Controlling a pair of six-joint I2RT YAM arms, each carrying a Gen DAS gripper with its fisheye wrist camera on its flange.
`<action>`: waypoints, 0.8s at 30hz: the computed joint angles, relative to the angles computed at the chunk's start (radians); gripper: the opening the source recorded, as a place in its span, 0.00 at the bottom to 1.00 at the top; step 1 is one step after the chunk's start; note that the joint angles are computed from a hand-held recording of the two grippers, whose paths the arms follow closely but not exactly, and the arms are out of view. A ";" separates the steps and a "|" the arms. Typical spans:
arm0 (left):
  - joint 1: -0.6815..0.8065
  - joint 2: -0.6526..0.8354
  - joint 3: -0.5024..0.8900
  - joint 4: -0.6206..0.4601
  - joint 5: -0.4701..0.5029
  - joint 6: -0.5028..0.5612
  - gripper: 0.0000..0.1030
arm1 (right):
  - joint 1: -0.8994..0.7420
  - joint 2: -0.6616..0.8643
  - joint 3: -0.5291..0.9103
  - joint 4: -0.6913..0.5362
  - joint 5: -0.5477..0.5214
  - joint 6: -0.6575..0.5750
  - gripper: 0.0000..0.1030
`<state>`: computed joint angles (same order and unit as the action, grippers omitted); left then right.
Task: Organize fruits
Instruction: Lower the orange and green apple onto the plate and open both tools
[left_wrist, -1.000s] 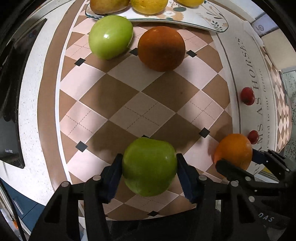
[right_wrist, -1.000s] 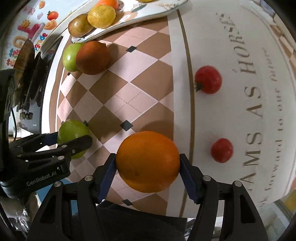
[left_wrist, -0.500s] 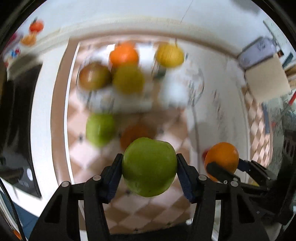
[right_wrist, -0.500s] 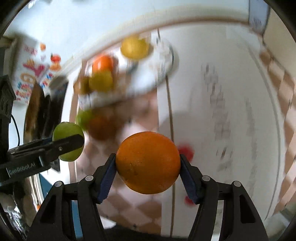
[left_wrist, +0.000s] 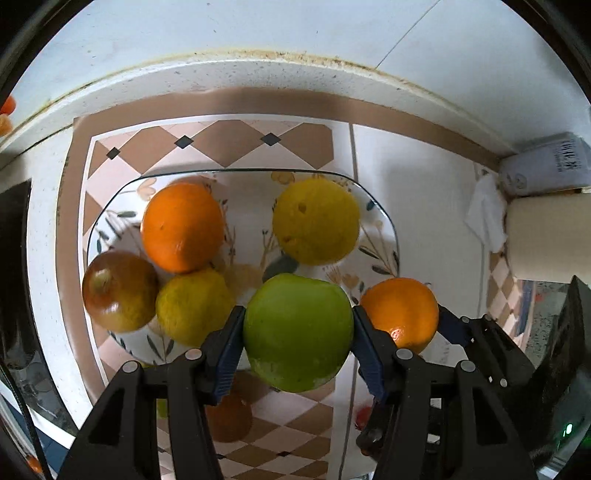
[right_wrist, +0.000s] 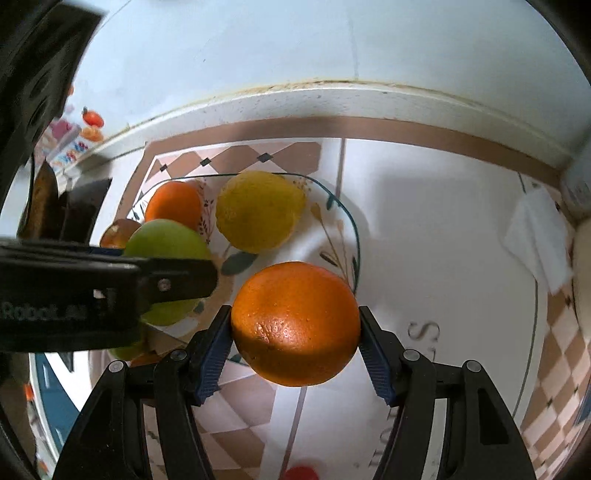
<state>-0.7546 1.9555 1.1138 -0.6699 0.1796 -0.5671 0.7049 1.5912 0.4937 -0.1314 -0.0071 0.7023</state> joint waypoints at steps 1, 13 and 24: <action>0.002 0.016 0.009 -0.006 -0.002 0.004 0.52 | -0.002 0.020 0.002 0.018 -0.004 -0.009 0.66; 0.032 -0.013 -0.052 0.062 0.004 -0.013 0.85 | -0.038 0.041 0.006 0.024 -0.036 -0.017 0.93; 0.030 -0.269 -0.223 0.026 -0.255 -0.045 0.85 | 0.035 -0.041 0.031 -0.171 0.035 0.139 0.95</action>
